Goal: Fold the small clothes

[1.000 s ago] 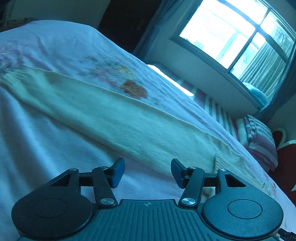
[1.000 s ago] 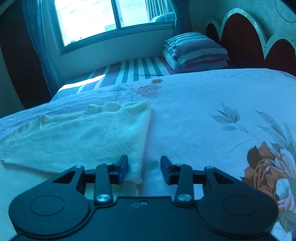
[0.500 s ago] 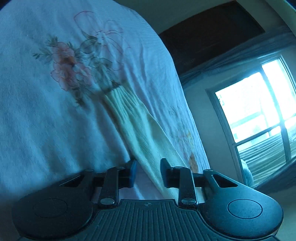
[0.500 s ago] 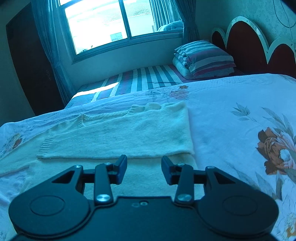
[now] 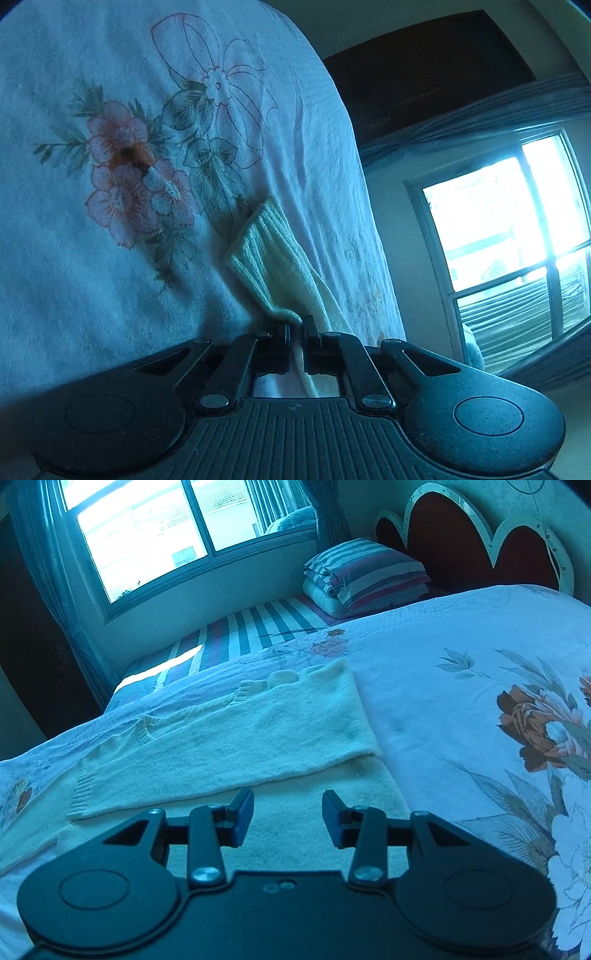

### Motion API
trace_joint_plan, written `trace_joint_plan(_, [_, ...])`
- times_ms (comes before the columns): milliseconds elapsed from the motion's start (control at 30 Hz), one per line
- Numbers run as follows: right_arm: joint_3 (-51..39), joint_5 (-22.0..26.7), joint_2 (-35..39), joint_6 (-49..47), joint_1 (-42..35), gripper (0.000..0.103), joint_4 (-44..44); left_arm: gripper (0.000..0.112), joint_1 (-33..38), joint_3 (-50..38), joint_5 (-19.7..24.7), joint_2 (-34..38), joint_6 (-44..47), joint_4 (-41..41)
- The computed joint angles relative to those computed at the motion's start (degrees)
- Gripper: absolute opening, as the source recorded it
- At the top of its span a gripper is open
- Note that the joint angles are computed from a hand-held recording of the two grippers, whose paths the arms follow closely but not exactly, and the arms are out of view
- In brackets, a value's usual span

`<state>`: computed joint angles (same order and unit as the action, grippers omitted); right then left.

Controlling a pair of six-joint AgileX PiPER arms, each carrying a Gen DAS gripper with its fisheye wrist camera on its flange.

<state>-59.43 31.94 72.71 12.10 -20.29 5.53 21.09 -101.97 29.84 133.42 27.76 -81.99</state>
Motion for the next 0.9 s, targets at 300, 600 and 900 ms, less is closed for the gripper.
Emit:
trace_joint_plan(300, [1.30, 0.53, -0.62, -7.69, -4.94, 0.042, 5.38, 0.002, -2.44, -2.87, -5.40, 0.46, -2.40, 7.72])
trace_joint_plan(600, [0.60, 1.33, 1.23, -22.75, -14.09, 0.043, 18.03, 0.002, -14.39, -12.53, -7.86, -3.32, -6.06, 31.87])
trace_joint_plan(900, [-0.40, 5.00, 2.31, -37.02, -25.82, 0.044, 27.93, 0.002, -31.62, -26.82, -4.53, 2.96, -15.74, 47.26])
